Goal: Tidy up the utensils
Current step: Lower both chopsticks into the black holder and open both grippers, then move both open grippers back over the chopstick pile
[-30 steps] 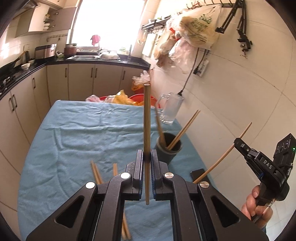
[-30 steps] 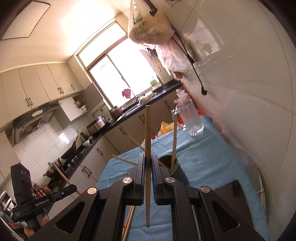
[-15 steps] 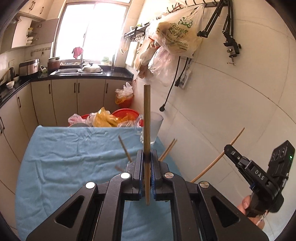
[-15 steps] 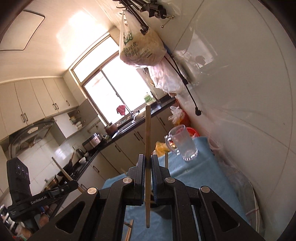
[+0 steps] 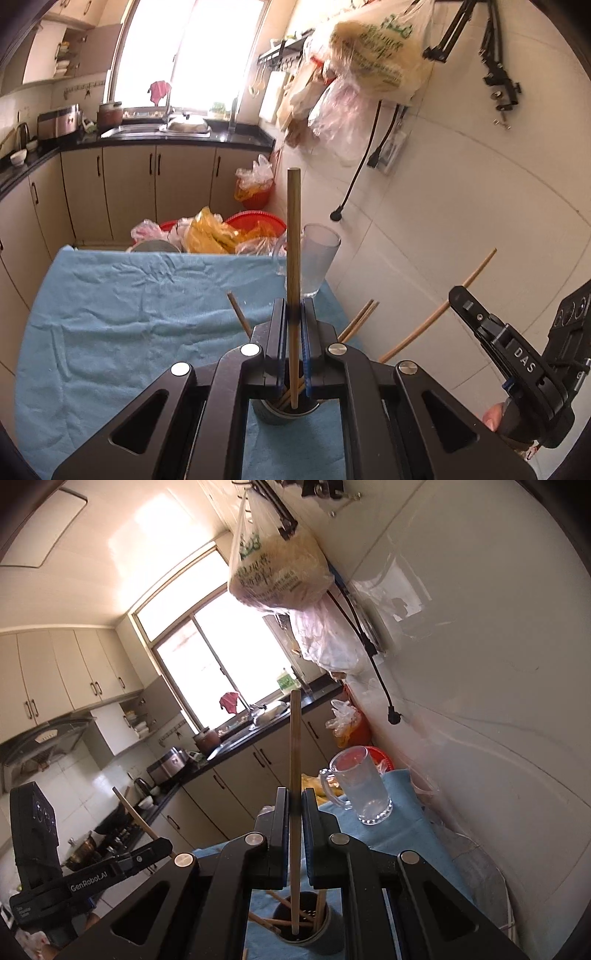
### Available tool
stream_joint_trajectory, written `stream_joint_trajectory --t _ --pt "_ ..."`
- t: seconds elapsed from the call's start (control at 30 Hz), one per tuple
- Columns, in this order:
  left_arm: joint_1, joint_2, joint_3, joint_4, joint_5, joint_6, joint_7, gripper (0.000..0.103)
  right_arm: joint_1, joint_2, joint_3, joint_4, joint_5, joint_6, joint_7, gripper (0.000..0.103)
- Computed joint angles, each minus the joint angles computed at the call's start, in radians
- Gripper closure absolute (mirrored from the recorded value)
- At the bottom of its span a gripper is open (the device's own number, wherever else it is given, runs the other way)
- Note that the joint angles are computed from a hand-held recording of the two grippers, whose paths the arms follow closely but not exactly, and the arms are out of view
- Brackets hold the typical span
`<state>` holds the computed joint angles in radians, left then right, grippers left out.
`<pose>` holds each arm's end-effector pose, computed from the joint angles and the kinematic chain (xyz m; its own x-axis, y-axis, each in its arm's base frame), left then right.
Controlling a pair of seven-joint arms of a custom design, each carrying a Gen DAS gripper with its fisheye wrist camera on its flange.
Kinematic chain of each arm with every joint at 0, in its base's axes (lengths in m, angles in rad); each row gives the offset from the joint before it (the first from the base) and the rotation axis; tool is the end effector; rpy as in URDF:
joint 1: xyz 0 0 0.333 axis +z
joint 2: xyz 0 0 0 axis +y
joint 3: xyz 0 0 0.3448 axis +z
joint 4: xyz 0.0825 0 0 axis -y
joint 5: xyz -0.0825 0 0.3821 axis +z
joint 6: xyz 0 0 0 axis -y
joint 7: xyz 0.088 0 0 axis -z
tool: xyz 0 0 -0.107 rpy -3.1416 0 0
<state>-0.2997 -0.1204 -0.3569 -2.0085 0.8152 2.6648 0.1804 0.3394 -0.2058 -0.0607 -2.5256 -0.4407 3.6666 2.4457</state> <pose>0.4293 -0.3709 0.6157 -0.0110 -0.9633 0.2680 -0.5913 -0.2099 -0.7787 0.4293 0.1783 0.5411 0.2932 -0.8072 -0.5122 -0.4460 0.3584 -0.8201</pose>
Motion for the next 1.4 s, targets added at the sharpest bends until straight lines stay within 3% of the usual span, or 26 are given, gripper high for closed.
stream_joint_trajectory --t 0.13,0.37,0.6,0.7,0.77,0.87,0.97,1.07,1.13,1.33,1.4 --pt "-0.002 0.03 0.011 -0.006 -0.015 0.008 0.003 0.096 0.012 0.065 -0.032 0.052 -0.093 -0.024 0.089 0.096" --pt "-0.017 0.066 0.032 -0.01 -0.024 0.012 0.013 0.096 -0.038 0.153 0.003 0.122 -0.236 -0.072 0.213 0.096" --pt "-0.027 0.086 0.052 -0.015 -0.034 0.023 0.016 0.096 -0.127 0.227 0.052 0.201 -0.527 -0.083 0.488 0.094" --pt "-0.028 0.082 0.055 -0.02 -0.021 0.037 0.006 0.096 -0.165 0.237 0.075 0.211 -0.58 -0.06 0.55 0.094" --pt "-0.027 0.075 0.056 -0.025 -0.024 0.05 0.003 0.094 -0.171 0.221 0.085 0.193 -0.546 -0.064 0.519 0.093" --pt "-0.022 0.053 0.048 -0.036 0.006 0.053 -0.028 0.082 -0.168 0.185 0.082 0.157 -0.494 -0.052 0.473 0.093" --pt "-0.011 0.012 0.036 -0.066 0.03 0.069 -0.062 0.081 -0.15 0.132 0.068 0.102 -0.44 -0.04 0.432 0.091" --pt "0.009 -0.051 0.01 -0.118 0.056 0.078 -0.109 0.079 -0.126 0.075 0.062 0.033 -0.355 -0.042 0.352 0.081" --pt "0.031 -0.108 -0.019 -0.164 0.086 0.063 -0.153 0.067 -0.119 0.033 0.088 -0.024 -0.254 -0.05 0.26 0.072" --pt "0.079 -0.299 -0.106 -0.338 0.087 -0.016 -0.247 0.061 -0.156 -0.061 0.267 -0.153 0.051 -0.091 -0.014 0.066" --pt "0.078 -0.365 -0.124 -0.415 0.049 -0.041 -0.257 0.057 -0.218 -0.086 0.401 -0.189 0.2 -0.1 -0.127 0.063"
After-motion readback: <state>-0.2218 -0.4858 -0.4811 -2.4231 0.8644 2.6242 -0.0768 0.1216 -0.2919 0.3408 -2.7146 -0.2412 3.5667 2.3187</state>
